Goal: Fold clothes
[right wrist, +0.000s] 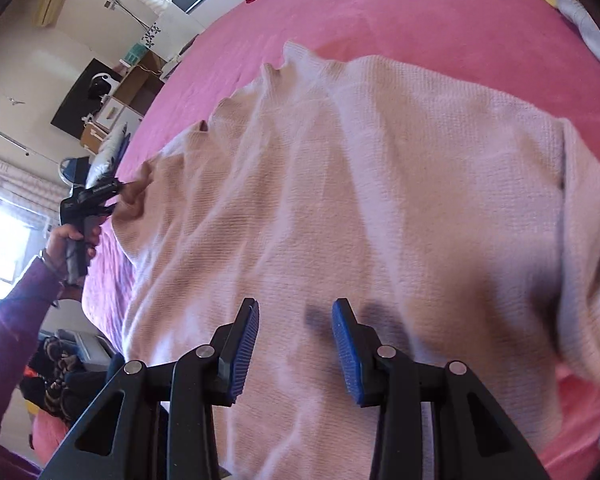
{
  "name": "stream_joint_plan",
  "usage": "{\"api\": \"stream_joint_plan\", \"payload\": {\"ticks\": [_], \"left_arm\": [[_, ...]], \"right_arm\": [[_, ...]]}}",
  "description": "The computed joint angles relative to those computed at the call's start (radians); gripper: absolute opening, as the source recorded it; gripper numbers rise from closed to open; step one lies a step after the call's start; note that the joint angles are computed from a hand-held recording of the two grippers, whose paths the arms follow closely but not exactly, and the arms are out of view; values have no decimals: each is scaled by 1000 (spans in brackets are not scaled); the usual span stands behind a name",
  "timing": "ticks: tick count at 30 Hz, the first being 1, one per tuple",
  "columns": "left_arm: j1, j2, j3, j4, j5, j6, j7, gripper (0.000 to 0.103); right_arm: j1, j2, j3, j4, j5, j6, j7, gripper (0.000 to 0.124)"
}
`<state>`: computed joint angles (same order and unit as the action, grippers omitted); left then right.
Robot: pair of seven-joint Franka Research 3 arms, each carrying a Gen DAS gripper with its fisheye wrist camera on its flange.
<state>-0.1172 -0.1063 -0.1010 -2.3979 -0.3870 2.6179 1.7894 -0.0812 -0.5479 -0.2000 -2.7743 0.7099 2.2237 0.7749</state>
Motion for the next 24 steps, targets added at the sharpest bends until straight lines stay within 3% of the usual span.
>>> {"api": "stream_joint_plan", "payload": {"ticks": [2, 5, 7, 8, 10, 12, 15, 18, 20, 22, 24], "left_arm": [[-48, -46, -32, -41, -5, 37, 97, 86], [-74, -97, -50, -95, 82, 169, 57, 86], [31, -85, -94, -84, 281, 253, -200, 86], [99, -62, -118, -51, 387, 251, -347, 86], [132, 4, -107, 36, 459, 185, -471, 86], [114, 92, -72, 149, 424, 58, -458, 86], [73, 196, -59, 260, 555, -87, -506, 86], [25, 244, -61, 286, 685, -103, -543, 91], [-13, 249, -44, 277, 822, -92, -682, 97], [-19, 247, -40, 267, 845, -84, -763, 97], [-25, 238, -37, 257, 887, -71, -825, 96]], "right_arm": [[5, -1, -1, -5, 12, -1, -3, 38], [9, 7, -3, -8, 19, -5, -9, 38], [13, 7, 2, -14, 29, 6, -13, 38], [10, 6, -2, -14, 30, 5, -17, 38], [3, 2, -11, -14, 33, 1, -24, 38], [-2, 10, -14, -11, 37, 2, -26, 38], [-13, 28, -14, -3, 36, 22, -29, 38], [-23, 11, 2, -4, 35, 91, -27, 38], [-35, -13, 20, -5, 8, 188, -30, 38], [-42, -19, 12, 12, -11, 272, -33, 38], [-44, -17, -26, 37, -5, 280, -23, 38]]}}
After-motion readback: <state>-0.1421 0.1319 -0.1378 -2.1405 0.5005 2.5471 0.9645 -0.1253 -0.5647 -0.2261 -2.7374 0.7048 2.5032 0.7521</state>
